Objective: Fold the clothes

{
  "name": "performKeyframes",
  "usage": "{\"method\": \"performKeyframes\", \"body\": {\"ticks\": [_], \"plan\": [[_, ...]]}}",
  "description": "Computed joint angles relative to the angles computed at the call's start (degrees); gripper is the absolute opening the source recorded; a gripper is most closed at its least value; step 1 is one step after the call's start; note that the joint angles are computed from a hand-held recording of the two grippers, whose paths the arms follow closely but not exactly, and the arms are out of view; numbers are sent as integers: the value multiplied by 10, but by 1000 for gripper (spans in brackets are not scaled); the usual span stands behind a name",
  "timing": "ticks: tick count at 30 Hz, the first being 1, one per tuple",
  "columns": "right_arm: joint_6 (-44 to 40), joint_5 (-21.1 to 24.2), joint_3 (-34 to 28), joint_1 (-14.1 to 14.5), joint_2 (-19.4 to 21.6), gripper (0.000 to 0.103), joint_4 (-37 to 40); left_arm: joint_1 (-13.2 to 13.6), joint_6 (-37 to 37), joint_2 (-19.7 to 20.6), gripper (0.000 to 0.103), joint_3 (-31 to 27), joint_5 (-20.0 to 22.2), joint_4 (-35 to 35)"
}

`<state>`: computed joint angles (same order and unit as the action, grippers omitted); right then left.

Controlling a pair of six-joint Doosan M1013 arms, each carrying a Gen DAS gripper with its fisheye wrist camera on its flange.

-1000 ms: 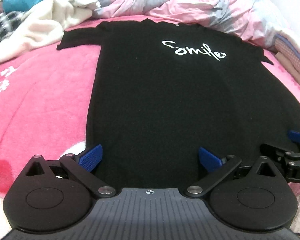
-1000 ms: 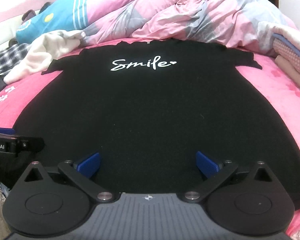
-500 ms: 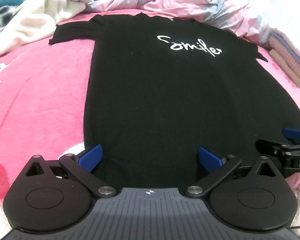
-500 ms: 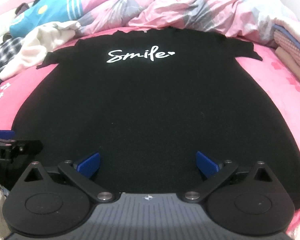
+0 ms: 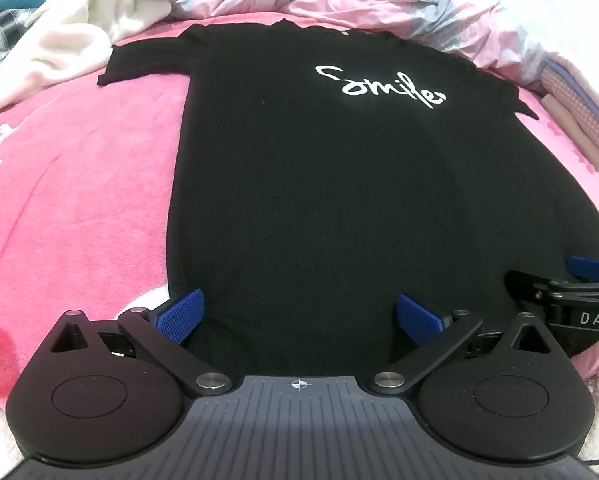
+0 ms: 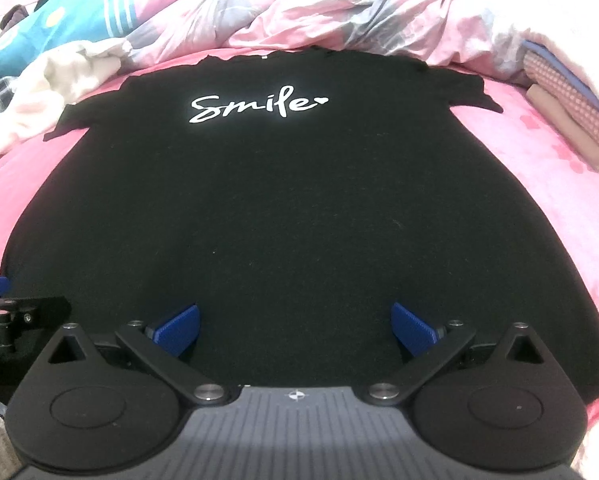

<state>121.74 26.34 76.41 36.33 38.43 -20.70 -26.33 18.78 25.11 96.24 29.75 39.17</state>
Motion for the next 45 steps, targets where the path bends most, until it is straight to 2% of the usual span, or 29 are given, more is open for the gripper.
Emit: {"method": "performKeyframes", "body": {"ticks": [12, 26, 30, 32, 34, 35, 37, 39, 40, 41, 43, 44, 45], "plan": [[-8, 19, -11, 0, 3, 103, 11, 5, 19, -4, 103, 1, -9, -26], [2, 11, -7, 1, 2, 103, 3, 5, 16, -6, 103, 2, -12, -22], [-10, 2, -1, -2, -4, 103, 21, 3, -92, -23, 103, 24, -43, 77], [19, -32, 15, -5, -16, 103, 16, -5, -161, -29, 103, 32, -38, 171], [62, -64, 23, -7, -23, 103, -19, -9, -193, -32, 103, 35, -40, 231], [94, -66, 21, -6, -23, 103, -53, -8, -189, -31, 103, 35, -51, 237], [141, -56, 10, -6, -16, 103, -106, -1, -134, -25, 103, 27, -83, 192], [124, -59, 3, -10, -7, 103, -83, 7, -34, -12, 103, 14, -106, 91], [110, -57, 1, -11, -3, 103, -65, 9, 18, -3, 103, 7, -104, 35], [93, -53, 1, -12, 0, 103, -48, 8, 46, 6, 103, 2, -96, 9], [91, -50, 15, -9, -2, 103, -64, 0, 43, 11, 103, 2, -79, 45], [97, -53, 28, -6, -7, 103, -89, -7, 25, 8, 103, 9, -74, 85], [105, -57, 42, -2, -14, 103, -120, -11, 23, 4, 103, 15, -73, 96]]}}
